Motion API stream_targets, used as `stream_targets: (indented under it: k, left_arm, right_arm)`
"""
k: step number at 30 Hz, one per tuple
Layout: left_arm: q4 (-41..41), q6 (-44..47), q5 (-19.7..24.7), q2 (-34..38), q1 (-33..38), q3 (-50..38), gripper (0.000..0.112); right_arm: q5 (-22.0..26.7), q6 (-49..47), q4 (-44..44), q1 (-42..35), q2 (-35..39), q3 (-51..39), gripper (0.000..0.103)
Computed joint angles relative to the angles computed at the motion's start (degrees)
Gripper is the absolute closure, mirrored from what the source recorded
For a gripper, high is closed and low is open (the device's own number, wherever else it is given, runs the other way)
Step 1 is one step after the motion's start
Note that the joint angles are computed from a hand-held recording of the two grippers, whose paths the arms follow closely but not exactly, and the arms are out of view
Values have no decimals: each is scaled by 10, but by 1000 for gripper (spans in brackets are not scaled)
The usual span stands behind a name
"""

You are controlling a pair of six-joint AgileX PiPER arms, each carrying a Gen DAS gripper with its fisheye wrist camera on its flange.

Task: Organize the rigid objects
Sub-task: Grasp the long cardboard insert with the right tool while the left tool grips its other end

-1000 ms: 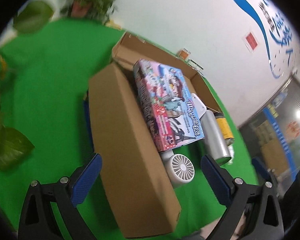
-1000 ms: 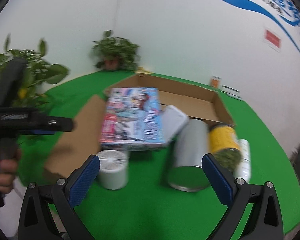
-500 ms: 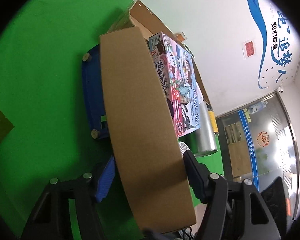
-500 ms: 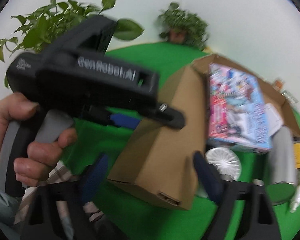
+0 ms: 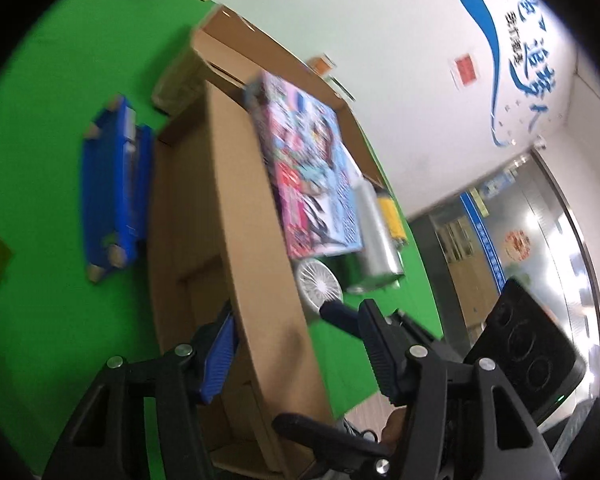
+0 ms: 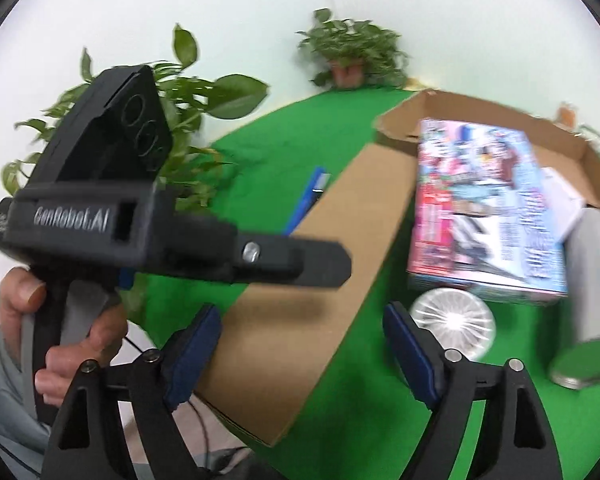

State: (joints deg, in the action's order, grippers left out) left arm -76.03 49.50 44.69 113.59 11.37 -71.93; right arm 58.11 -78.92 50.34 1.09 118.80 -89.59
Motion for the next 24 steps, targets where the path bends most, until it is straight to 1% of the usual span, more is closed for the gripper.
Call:
stream_targets:
  k: [2, 5, 6, 7, 8, 10, 12, 13, 15, 16, 17, 19, 21, 23, 24]
  left_arm:
    - [6, -3, 1, 8, -12, -12, 55]
    - [10, 5, 7, 10, -31, -16, 55]
    - [21, 0, 11, 9, -33, -20, 55]
    - [31, -5, 13, 5, -32, -17, 55]
    - [37, -9, 12, 0, -31, -13, 53]
    - [29, 19, 3, -30, -19, 31, 53]
    - [23, 35, -23, -59, -6, 74, 50]
    - [16, 41, -38, -72, 1, 98, 46]
    - [-15, 61, -49, -75, 13, 129, 43]
    - [-57, 86, -34, -67, 27, 145, 40]
    - [-78, 89, -21, -54, 38, 151, 40]
    - [-99, 78, -4, -23, 44, 151, 40]
    - [-115, 87, 9, -2, 47, 152, 40]
    - [-117, 82, 27, 22, 44, 139, 42]
    - [-117, 79, 34, 31, 41, 133, 42]
  right_arm:
    - [14, 25, -23, -11, 8, -29, 20]
    - [15, 52, -52, -22, 7, -40, 20]
    - [10, 51, -56, -25, 3, -32, 23]
    - [-1, 48, -59, -28, -1, -24, 29]
    - [-9, 44, -62, -28, -2, -20, 30]
    - [9, 29, -53, -40, 0, -16, 40]
    - [4, 14, -51, -45, -3, -14, 41]
    - [3, 9, -47, -47, -8, -4, 41]
    - [14, 13, -44, -57, -6, -9, 41]
    - [-3, 18, -41, -39, -3, -3, 42]
    - [-11, 12, -37, -37, -5, 4, 42]
    - [-16, 13, -37, -36, -6, 6, 42]
    - [-13, 17, -38, -41, -7, 3, 44]
    - [-3, 21, -35, -52, -7, -4, 56]
    - [10, 27, -32, -57, -3, -15, 65]
